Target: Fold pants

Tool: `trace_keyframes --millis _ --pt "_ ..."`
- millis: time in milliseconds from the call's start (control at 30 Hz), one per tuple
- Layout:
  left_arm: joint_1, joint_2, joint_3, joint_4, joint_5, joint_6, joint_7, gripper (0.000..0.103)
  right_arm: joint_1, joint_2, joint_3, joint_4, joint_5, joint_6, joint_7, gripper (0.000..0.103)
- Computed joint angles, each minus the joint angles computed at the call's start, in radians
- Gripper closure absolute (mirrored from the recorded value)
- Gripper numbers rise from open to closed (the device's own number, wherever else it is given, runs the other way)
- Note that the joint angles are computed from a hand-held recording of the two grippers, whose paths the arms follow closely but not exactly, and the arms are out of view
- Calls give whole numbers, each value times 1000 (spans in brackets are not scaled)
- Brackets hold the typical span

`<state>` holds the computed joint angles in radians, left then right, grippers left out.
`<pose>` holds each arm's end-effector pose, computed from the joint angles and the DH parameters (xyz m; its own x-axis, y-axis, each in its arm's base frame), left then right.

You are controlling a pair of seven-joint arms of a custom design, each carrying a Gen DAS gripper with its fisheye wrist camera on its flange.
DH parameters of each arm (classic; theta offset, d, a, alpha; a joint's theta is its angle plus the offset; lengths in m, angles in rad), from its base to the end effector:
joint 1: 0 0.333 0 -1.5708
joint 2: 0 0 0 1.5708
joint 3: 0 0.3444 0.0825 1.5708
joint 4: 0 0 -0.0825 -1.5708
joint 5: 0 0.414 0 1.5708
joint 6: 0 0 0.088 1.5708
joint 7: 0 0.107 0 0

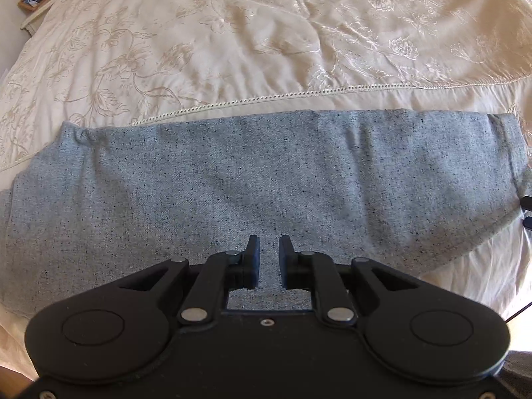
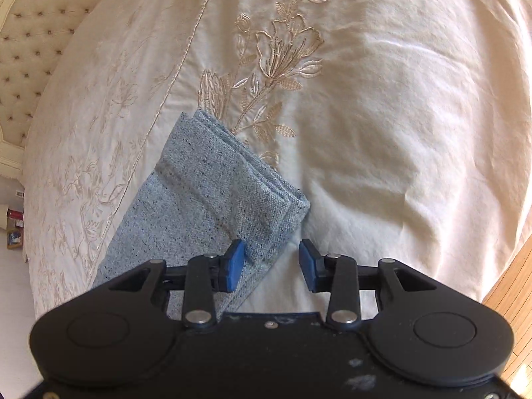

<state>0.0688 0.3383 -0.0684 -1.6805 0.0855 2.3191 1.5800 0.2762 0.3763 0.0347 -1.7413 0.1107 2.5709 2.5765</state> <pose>0.7166 0.0073 0.4499 -0.0415 -0.9975 -0.0571 -0.9538 0.0565 -0.2950 0.6924 0.2176 0.4206 -0.6144 -0.6663 -0.4226 -0.6816 0.7180 -0.1412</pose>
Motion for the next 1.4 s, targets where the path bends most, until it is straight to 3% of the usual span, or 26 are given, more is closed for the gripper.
trace_keyframes --millis 333,400,433,467,567,633,700,867,1067,1133,1233,1400 --pt "-17 -6 -9 -5 -8 -12 -27 82 -45 20 24 -27 88 126 -72 62" --pt "-18 1 -13 6 -16 -18 -24 82 -63 15 44 -38 123 155 -119 68" --pt "-19 6 -15 14 -20 -21 -21 82 -74 13 58 -39 142 164 -157 87" --pt "-20 14 -18 26 -26 -25 -20 82 -85 9 71 -38 164 167 -193 91" --pt "-17 50 -27 77 -65 -49 -23 82 -80 -9 68 -34 170 169 -247 92" --pt "-15 84 -32 123 -93 -64 -33 85 -78 -17 68 -23 176 160 -281 92" --pt "-22 133 -31 193 -106 -88 -65 95 -79 -22 69 -10 188 153 -312 92" --pt "-39 272 -27 387 -108 -147 -136 96 -78 -18 68 25 211 128 -363 92" --pt "-62 473 -23 675 -78 -328 -175 98 -79 -19 67 39 231 101 -410 92" --pt "-66 506 -23 721 -69 -355 -180 99 -80 -19 67 41 238 97 -426 92" --pt "-59 480 -30 691 -73 -334 -192 99 -75 -9 60 56 235 90 -427 92" --pt "-19 319 -53 471 -125 -247 -178 99 -73 0 57 69 234 82 -432 92"
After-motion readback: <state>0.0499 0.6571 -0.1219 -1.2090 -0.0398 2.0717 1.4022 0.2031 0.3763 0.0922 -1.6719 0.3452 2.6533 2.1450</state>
